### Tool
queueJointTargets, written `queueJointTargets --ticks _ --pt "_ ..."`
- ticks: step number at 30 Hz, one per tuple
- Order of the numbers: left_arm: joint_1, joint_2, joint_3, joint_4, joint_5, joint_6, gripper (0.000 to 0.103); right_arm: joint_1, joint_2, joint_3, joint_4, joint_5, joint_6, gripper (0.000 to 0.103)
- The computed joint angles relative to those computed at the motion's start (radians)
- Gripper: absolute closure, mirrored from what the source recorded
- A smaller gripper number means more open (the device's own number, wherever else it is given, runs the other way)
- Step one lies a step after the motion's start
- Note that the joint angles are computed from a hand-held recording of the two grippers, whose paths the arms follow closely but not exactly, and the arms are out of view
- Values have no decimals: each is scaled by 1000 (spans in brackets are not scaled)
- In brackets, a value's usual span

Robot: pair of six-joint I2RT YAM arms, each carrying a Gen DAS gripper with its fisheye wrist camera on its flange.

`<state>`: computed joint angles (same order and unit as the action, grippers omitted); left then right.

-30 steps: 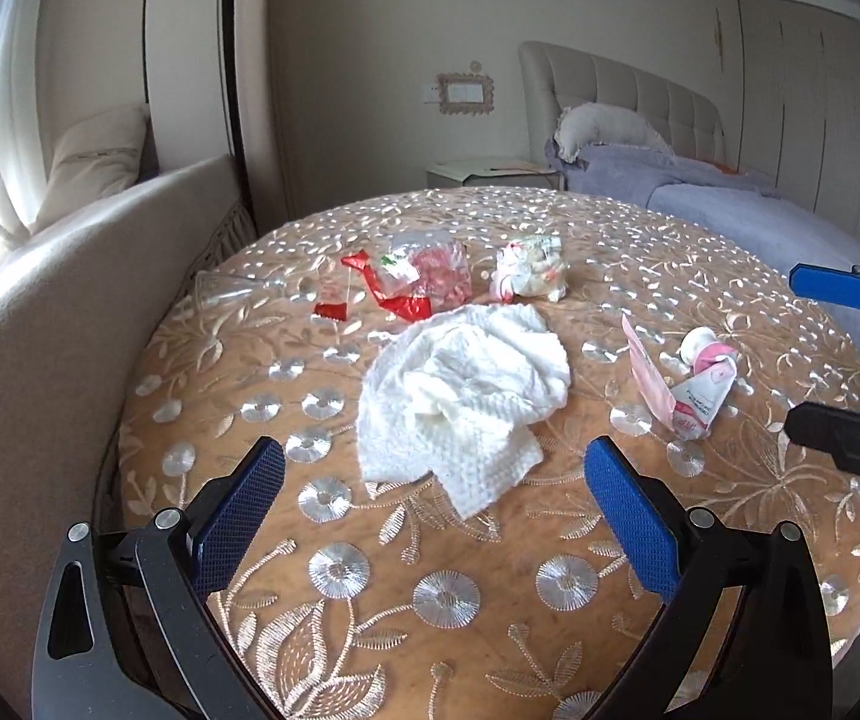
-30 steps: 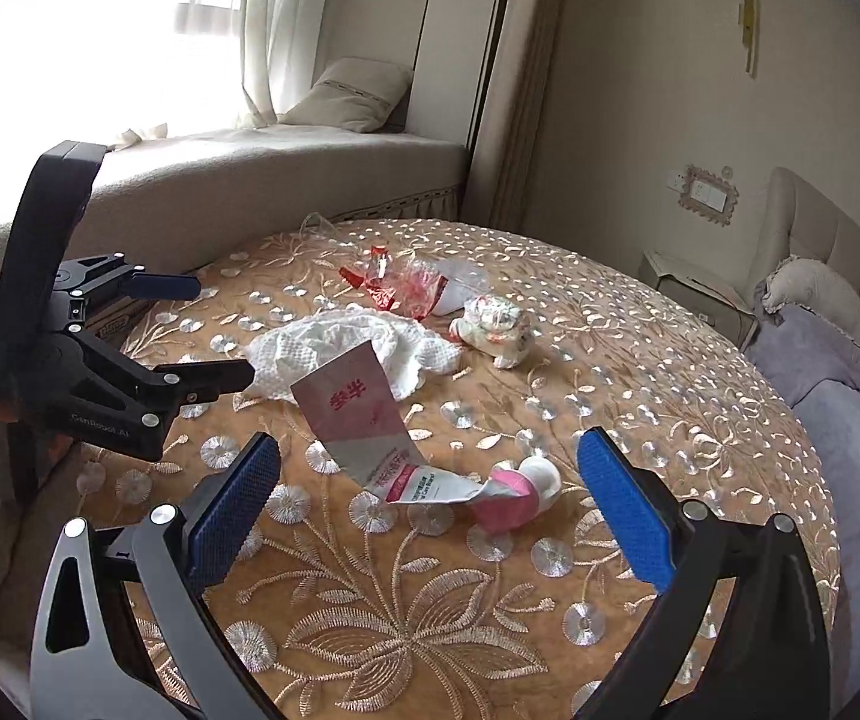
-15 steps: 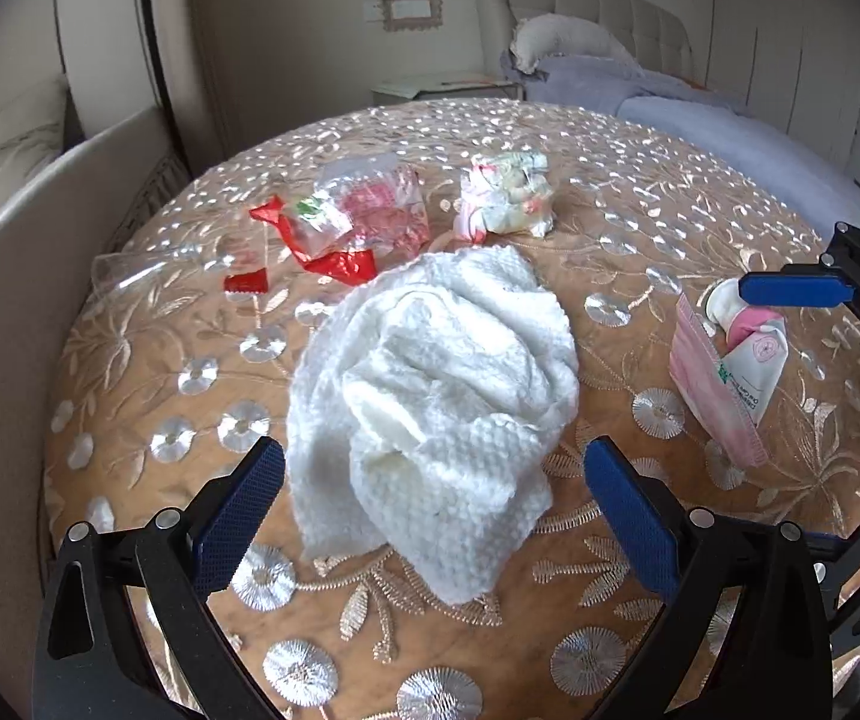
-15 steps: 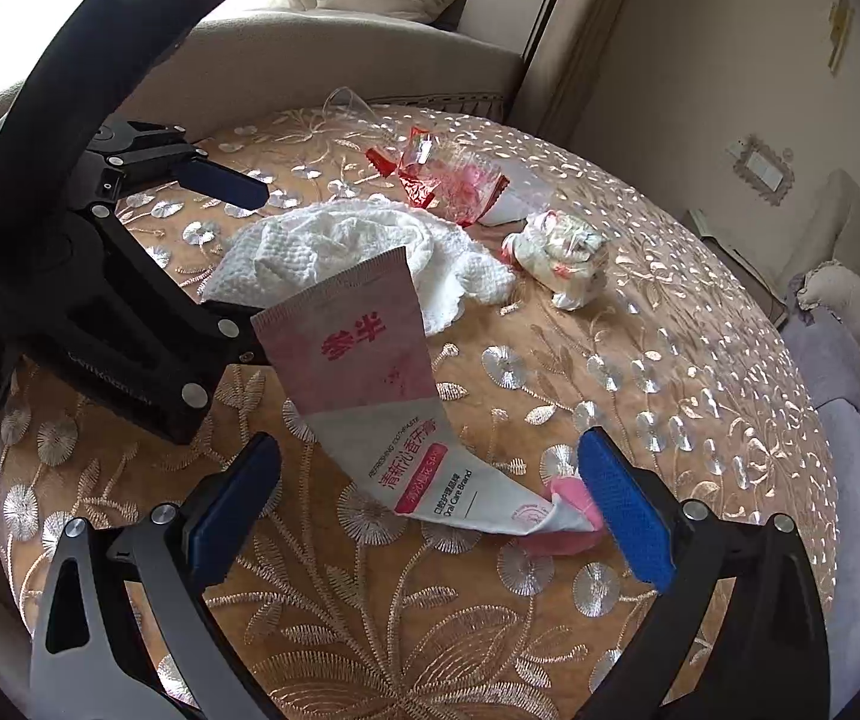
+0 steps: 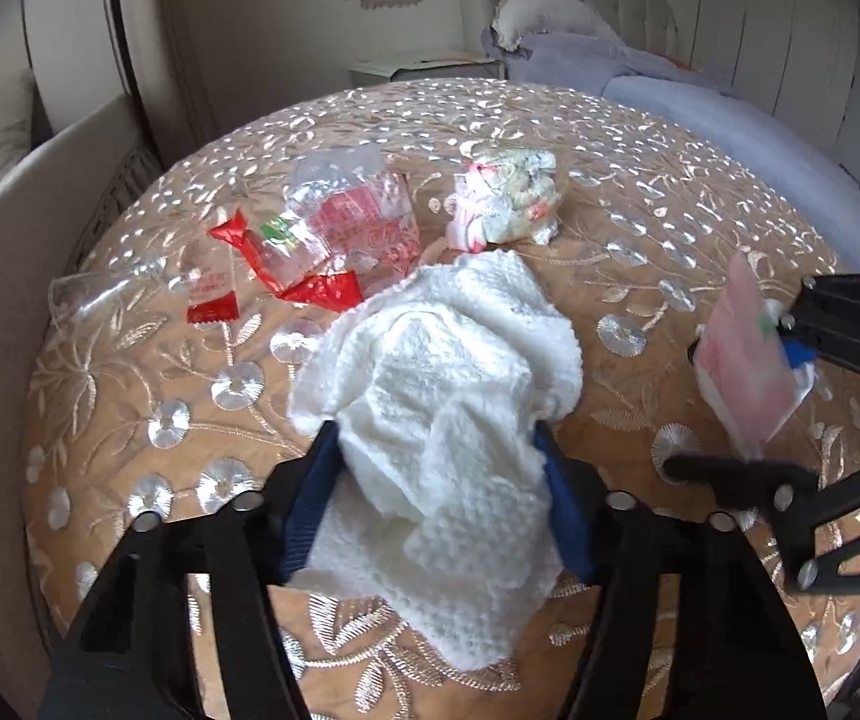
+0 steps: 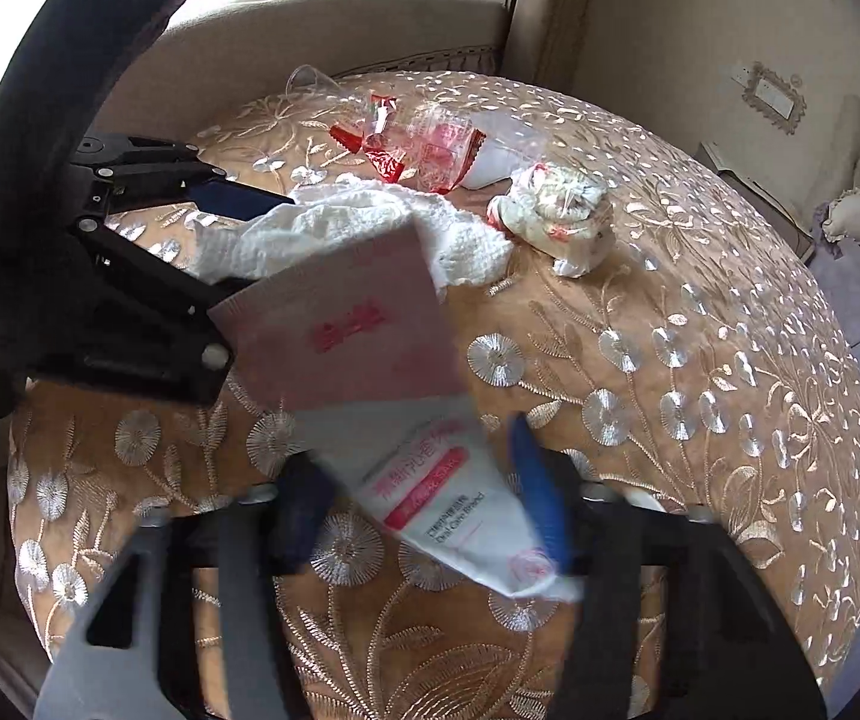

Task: Collect trash
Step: 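Grasp the white tissue with the left tool while the right grasps the pink carton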

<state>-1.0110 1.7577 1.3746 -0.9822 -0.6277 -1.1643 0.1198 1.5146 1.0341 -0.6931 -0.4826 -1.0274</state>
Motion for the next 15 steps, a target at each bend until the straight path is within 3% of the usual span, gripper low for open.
queueJointTargets --ticks 1,3,4,9,12,15 --pt "0 -9 -7 5 -1 -3 56 -4 -23 -29 48 3 16 67" --pt "-10 -11 -7 9 -10 -16 77 -22 -42 -43 76 -17 14 74" --pt "-16 -13 -9 22 -15 -20 82 -41 -46 -34 68 -43 23 75" --pt "-70 0 35 32 -77 -46 86 -157 -13 91 -48 -221 77 92" --pt "-106 17 90 -4 -122 -70 87 -220 67 208 -195 -310 68 93" --pt "-136 43 163 -60 -144 -84 87 -267 99 259 -265 -350 51 93"
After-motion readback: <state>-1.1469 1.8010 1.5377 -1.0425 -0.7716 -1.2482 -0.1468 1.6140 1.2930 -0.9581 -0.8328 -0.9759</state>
